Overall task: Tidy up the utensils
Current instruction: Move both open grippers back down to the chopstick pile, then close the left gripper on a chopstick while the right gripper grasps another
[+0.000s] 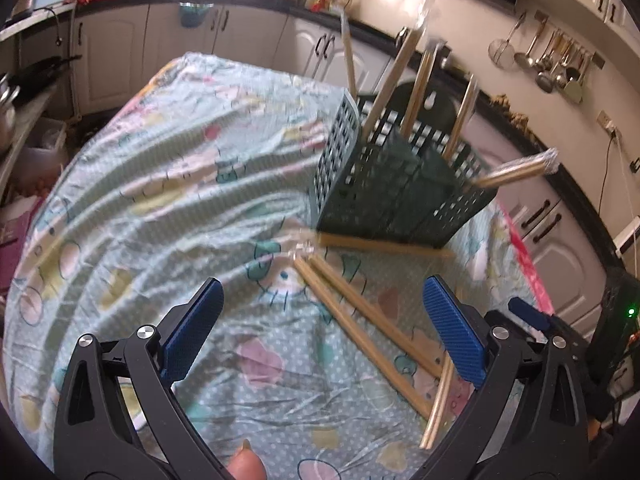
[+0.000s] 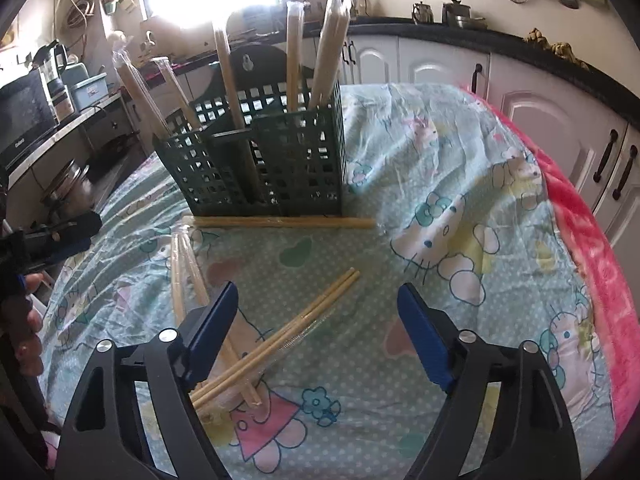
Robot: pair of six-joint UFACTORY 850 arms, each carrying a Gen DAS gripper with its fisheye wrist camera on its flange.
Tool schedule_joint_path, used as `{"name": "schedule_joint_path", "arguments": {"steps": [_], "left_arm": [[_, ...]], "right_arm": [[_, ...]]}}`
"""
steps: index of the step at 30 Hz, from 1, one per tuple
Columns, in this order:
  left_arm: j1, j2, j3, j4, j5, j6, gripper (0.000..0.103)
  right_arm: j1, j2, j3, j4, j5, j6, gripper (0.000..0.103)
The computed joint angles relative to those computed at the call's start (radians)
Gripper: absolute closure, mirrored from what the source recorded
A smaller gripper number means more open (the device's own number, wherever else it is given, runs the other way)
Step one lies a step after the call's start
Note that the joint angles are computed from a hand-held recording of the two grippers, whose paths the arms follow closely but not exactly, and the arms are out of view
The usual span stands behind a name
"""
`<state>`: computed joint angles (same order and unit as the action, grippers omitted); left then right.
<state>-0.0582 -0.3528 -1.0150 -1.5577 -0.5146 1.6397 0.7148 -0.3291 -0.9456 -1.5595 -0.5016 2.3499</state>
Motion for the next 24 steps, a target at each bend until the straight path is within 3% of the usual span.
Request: {"name": "schedule_joint_path", "arguments": {"steps": [12, 19, 24], "left_arm": [[-0.010, -0.103, -0.063, 0.198, -0.076, -0.250, 0.060], [-0.004, -0.157, -0.125, 0.261, -0.103, -0.359, 0.075], [0.008, -0.211, -0.196, 0.305, -0.140, -0.456, 0.082]], "right_arm": [[-0.025, -0.049, -0.046, 0.143, 0.061, -0.175, 0.044], [-0.042, -0.081, -0.086, 0.242, 0.072, -0.289, 0.049], [-0.076, -0.093, -0.099, 0.315, 0.128, -0.336, 0.054]]}}
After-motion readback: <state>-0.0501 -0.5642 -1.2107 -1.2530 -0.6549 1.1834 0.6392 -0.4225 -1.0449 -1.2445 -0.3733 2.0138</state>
